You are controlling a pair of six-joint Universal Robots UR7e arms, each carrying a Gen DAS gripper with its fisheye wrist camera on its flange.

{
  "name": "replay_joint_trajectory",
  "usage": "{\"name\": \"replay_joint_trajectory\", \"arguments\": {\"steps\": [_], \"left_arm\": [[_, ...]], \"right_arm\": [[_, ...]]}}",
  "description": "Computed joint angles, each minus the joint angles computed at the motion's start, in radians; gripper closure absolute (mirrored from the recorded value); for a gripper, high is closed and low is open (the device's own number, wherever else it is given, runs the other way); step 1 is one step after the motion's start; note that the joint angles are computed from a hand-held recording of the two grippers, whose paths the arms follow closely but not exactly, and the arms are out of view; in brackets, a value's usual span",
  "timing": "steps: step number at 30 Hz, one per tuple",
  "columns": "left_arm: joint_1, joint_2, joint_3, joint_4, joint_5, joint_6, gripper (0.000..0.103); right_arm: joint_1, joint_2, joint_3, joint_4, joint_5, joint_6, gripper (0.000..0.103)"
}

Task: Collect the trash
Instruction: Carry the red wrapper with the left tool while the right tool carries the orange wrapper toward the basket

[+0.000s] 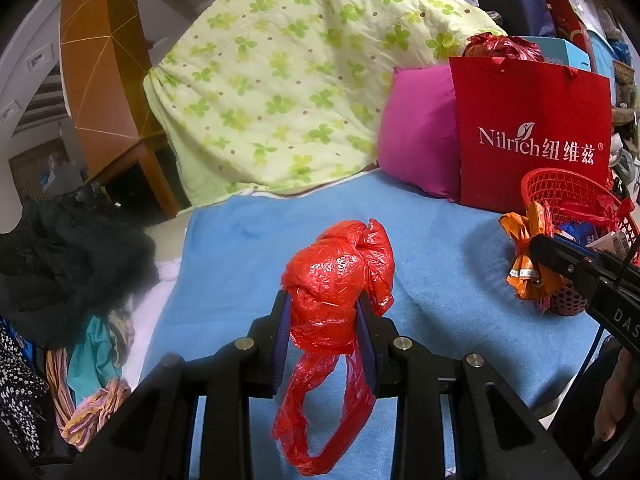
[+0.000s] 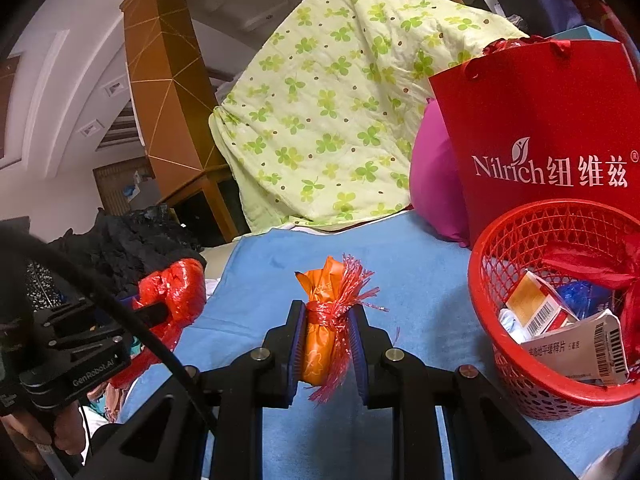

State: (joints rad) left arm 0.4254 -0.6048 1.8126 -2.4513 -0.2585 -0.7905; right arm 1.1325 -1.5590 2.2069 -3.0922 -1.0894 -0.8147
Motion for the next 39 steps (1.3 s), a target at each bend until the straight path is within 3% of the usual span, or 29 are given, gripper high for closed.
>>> {"name": "replay_joint_trajectory", "arguments": {"steps": [39], "left_arm": [[0.029,0.009,-0.011,-0.053,-0.032,0.095,0.07]], "right_arm": [[-0.016,-0.017,-0.009,0.04,0.033,-0.022,0.08]]}}
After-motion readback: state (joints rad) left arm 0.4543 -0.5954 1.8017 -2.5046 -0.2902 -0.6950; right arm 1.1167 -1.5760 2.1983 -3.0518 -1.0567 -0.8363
